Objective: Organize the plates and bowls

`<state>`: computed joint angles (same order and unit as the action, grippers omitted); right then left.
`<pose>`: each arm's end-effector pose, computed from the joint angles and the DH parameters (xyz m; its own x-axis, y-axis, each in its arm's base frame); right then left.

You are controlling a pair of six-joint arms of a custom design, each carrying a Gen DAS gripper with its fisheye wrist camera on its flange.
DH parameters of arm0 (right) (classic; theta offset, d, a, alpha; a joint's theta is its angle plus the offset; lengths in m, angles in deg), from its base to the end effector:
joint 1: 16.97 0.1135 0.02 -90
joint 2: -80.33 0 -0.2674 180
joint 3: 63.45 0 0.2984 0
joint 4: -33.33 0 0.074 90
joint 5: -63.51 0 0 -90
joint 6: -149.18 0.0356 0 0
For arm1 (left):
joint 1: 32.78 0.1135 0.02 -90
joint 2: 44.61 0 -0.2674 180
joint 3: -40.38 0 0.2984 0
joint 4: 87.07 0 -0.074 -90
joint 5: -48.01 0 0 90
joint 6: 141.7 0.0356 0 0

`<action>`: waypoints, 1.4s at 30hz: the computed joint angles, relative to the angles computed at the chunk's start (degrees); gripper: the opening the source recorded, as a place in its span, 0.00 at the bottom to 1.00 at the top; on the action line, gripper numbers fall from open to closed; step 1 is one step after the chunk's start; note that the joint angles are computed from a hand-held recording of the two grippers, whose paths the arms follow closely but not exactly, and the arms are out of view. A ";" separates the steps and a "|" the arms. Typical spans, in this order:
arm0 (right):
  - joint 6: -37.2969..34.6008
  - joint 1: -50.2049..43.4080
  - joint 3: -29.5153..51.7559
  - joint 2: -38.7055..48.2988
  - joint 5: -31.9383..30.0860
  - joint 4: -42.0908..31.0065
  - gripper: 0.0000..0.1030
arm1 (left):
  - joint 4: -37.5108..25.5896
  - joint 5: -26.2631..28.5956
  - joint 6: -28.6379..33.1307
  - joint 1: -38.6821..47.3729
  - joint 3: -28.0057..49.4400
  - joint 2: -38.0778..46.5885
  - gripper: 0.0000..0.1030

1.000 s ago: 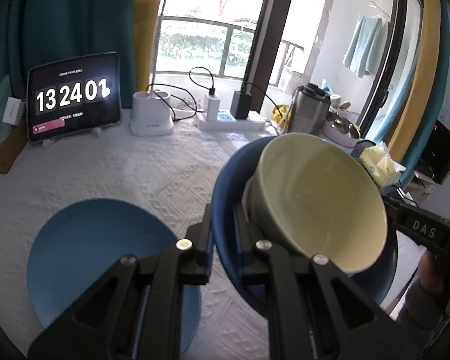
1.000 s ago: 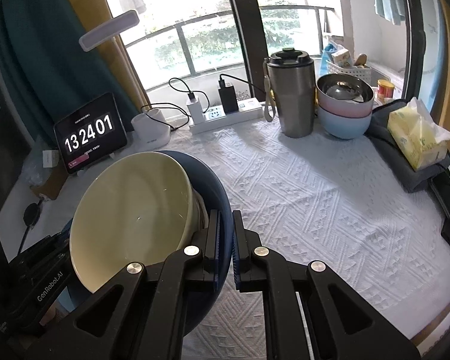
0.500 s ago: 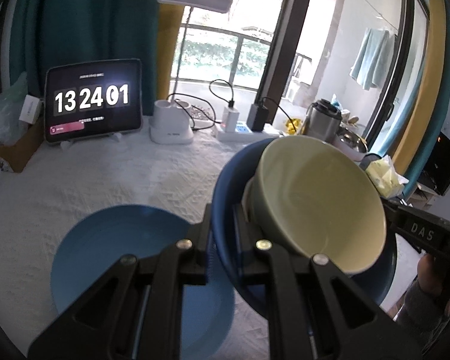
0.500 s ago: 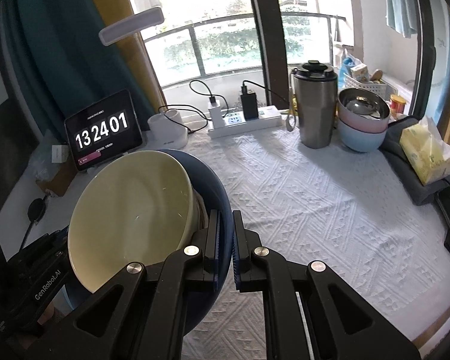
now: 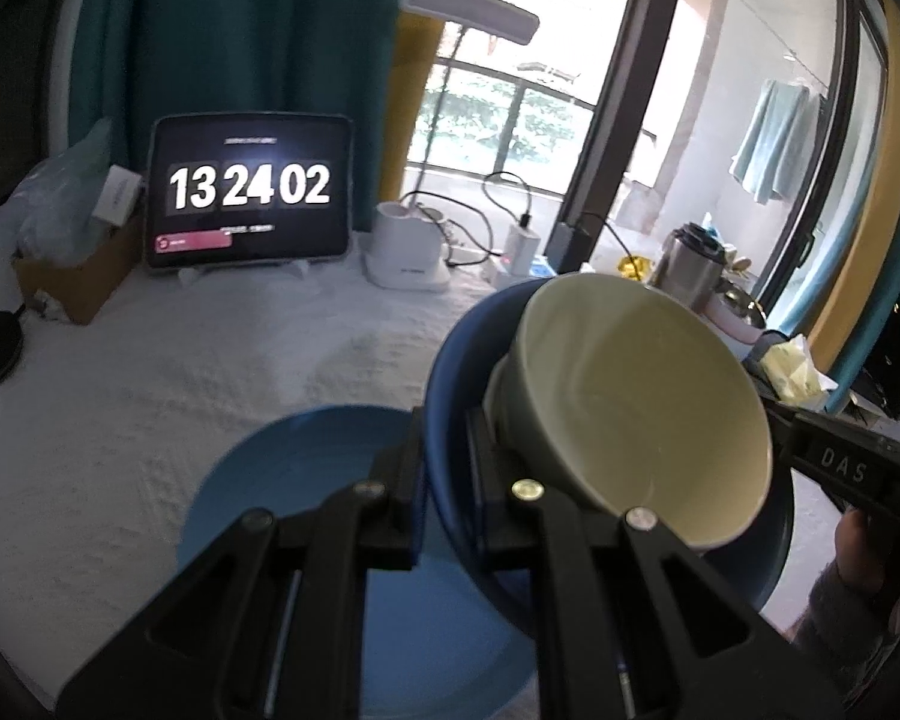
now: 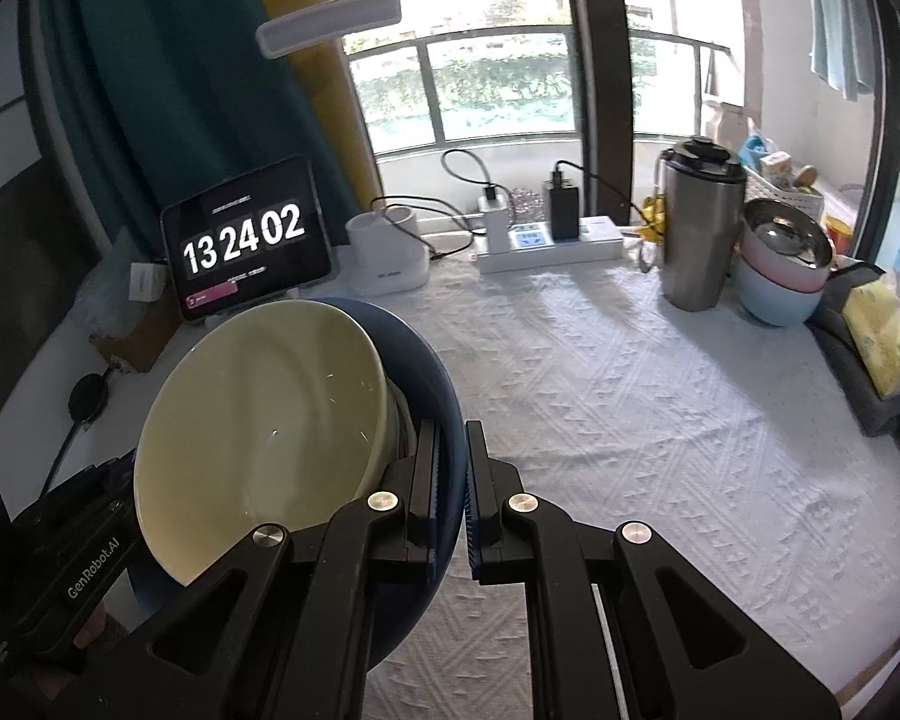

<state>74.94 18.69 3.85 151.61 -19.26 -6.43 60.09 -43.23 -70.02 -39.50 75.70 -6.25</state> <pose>0.2552 0.1776 0.2705 -0.6776 -0.1546 -0.7190 -0.3329 0.9362 0.1125 0.1958 -0.0223 0.1994 -0.5839 -0.2476 -0.7732 -0.0884 0.9661 -0.2426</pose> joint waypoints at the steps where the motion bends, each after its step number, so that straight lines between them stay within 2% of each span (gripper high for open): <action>1: 0.28 0.86 0.51 0.85 0.36 0.10 0.09 | -0.26 0.69 0.40 1.12 -0.20 -0.38 0.09; 13: 2.19 7.54 5.17 8.30 2.92 0.85 0.09 | -2.92 9.73 5.89 15.35 -3.02 -4.66 0.09; 24: 3.45 10.82 9.25 15.07 3.63 0.97 0.09 | -2.27 16.35 11.05 25.46 -3.83 -1.49 0.09; 32: 4.31 11.52 10.99 18.68 3.24 1.29 0.10 | -0.11 17.55 13.46 27.73 -3.96 2.47 0.09; 42: 5.28 10.83 10.78 19.43 2.53 1.38 0.10 | 1.04 14.95 14.25 25.64 -4.66 1.73 0.09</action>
